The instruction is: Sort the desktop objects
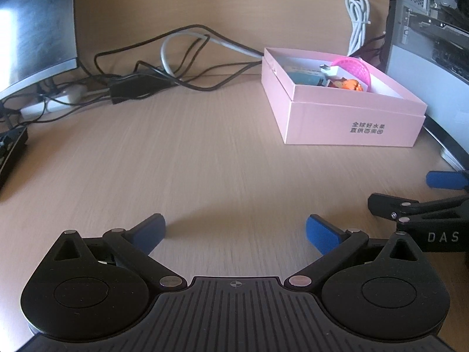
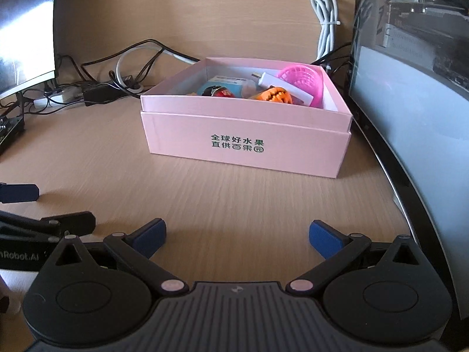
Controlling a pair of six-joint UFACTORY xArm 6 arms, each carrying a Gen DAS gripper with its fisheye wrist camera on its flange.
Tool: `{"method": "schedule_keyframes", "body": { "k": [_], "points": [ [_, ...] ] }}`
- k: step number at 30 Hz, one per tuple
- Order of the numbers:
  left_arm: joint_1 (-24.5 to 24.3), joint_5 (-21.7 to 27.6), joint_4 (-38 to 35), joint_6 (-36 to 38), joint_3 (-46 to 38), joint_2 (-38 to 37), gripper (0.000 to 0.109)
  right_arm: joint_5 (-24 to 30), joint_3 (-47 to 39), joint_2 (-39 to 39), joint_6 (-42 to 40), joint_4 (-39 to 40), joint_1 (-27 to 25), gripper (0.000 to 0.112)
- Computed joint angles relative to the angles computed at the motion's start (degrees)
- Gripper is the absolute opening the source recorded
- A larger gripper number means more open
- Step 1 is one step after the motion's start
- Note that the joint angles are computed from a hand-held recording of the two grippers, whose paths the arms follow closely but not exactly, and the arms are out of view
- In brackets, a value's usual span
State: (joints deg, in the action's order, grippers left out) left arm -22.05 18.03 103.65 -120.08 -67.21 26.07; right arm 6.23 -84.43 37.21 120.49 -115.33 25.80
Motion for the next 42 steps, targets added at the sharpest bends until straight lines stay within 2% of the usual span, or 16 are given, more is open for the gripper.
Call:
{"method": "schedule_keyframes", "body": {
  "k": [42],
  "points": [
    [-0.1, 0.1, 0.6, -0.6, 0.1, 0.0, 0.103, -0.5, -0.7, 0.4, -0.3, 0.0, -0.2, 0.103]
  ]
}}
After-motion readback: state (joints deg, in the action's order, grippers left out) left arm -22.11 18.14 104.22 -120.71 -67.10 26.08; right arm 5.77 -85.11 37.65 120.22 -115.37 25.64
